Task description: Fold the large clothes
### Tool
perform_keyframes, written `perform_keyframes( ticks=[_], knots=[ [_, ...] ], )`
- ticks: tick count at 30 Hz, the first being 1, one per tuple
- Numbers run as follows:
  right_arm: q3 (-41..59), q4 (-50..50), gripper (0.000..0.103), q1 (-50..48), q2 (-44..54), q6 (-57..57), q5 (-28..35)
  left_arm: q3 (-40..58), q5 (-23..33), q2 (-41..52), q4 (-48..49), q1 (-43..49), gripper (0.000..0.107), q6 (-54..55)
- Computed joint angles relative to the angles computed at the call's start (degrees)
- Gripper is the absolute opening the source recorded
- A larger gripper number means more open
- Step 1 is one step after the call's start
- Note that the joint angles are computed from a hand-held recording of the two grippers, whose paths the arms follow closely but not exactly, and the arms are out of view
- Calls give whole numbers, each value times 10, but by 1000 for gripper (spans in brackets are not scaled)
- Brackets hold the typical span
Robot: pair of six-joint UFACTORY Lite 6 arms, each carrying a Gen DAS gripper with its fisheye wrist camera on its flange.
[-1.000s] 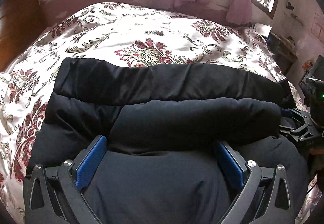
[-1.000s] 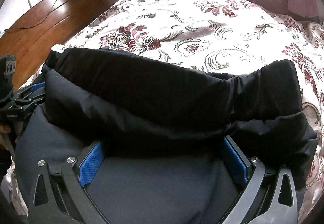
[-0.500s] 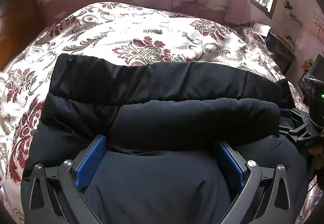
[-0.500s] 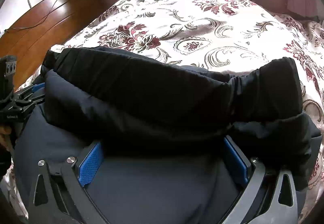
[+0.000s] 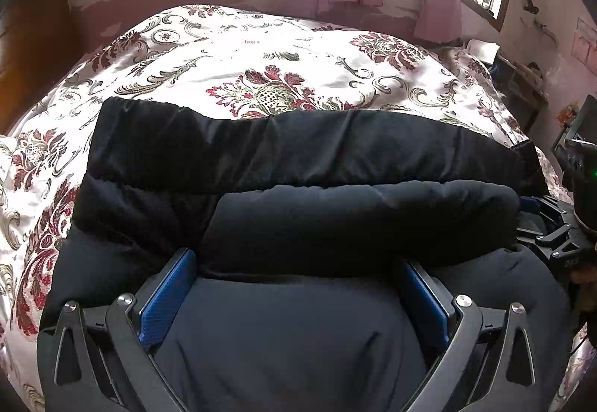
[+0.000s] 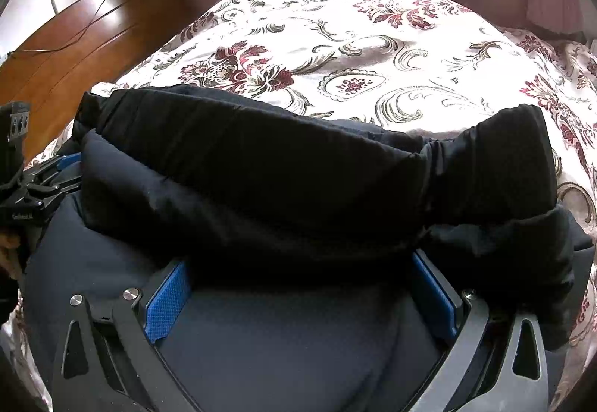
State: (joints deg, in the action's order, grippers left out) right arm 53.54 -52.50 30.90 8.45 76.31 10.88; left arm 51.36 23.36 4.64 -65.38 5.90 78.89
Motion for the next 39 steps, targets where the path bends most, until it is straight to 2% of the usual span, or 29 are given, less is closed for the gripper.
perform_keyframes(
  ticks=[15, 20, 22, 29, 31, 35, 39],
  knots=[
    [-17, -148, 103, 8, -6, 153, -1, -7, -6, -2, -20, -1, 103, 23],
    [-29, -169, 103, 15, -22, 175, 7, -23, -33, -28, -3, -15, 103, 8],
    [-32, -160, 102, 23, -29, 167, 21, -28, -40, -41, 18, -19, 103, -10],
    [-79, -155, 102, 68, -110, 178, 84, -54, -6, -114, 59, 15, 103, -43],
    [-110, -172, 102, 88, -156, 201, 114, -72, 26, -152, 31, 46, 103, -10],
    [-194, -165, 102, 131, -299, 209, 194, -89, 126, -219, -6, 140, 103, 55],
    [-256, -105, 102, 148, -447, 155, 283, -57, 216, -212, 19, 237, 103, 76]
  ],
)
